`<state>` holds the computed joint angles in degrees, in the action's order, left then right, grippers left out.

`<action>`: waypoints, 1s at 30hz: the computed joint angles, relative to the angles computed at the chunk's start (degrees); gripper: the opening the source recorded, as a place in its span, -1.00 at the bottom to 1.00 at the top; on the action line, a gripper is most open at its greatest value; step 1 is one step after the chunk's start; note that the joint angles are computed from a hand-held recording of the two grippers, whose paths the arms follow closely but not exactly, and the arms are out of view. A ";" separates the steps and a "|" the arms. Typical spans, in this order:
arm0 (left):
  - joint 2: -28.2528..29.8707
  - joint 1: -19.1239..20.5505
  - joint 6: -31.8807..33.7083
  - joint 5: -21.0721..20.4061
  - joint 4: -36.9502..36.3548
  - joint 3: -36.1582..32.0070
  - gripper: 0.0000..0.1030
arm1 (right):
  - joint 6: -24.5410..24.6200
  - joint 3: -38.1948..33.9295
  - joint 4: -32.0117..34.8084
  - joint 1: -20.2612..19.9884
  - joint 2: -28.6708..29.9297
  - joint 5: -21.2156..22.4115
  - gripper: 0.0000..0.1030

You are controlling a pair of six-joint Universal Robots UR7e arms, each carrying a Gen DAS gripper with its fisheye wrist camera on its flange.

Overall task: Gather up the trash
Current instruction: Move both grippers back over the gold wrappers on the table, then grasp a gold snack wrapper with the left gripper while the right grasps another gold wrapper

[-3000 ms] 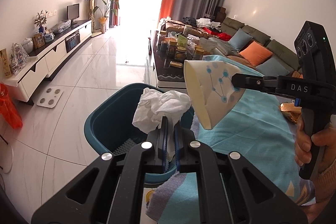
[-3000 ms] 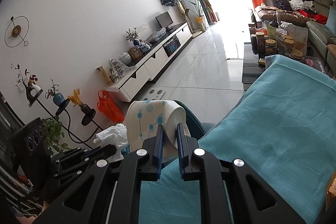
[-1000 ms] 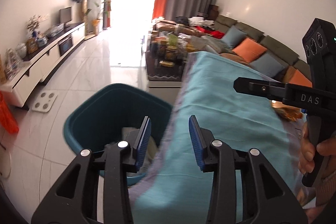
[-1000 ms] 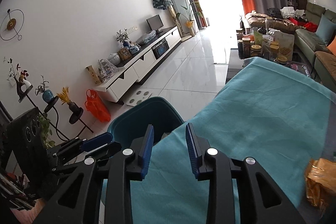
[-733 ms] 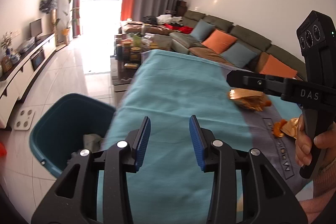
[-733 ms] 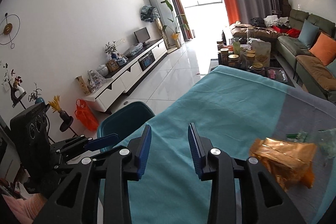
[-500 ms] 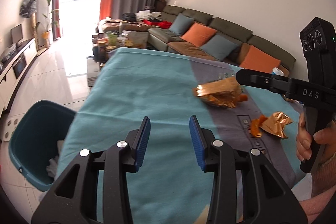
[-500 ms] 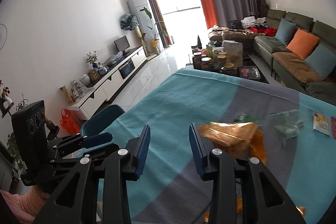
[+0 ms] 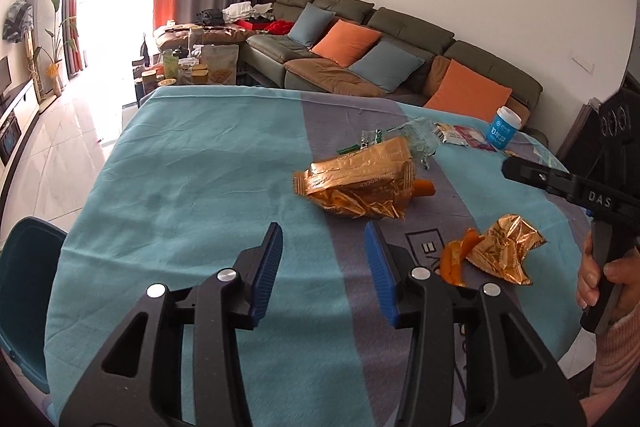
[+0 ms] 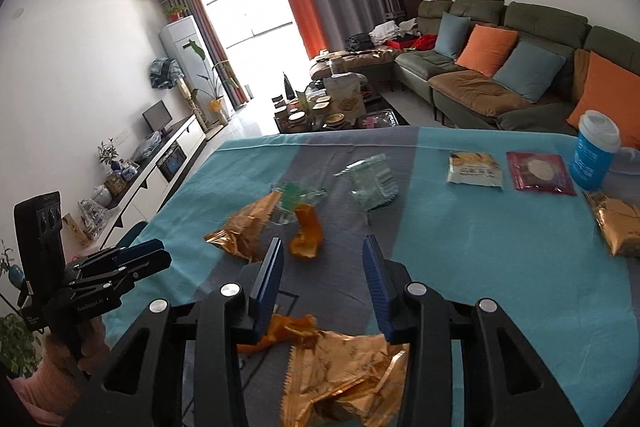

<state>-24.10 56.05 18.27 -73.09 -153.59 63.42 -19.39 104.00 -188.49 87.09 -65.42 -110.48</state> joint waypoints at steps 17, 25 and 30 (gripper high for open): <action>11.22 1.50 -7.22 -2.65 19.44 -21.48 -0.20 | 7.54 8.81 4.59 -6.13 -7.65 6.85 0.02; 15.67 2.56 -11.17 -5.59 26.13 -29.88 -0.63 | 8.08 10.12 6.77 -6.99 -8.59 9.24 -0.25; 14.45 2.37 -10.21 -5.75 22.54 -26.80 -0.76 | 8.28 10.73 6.49 -7.11 -8.97 9.88 -0.46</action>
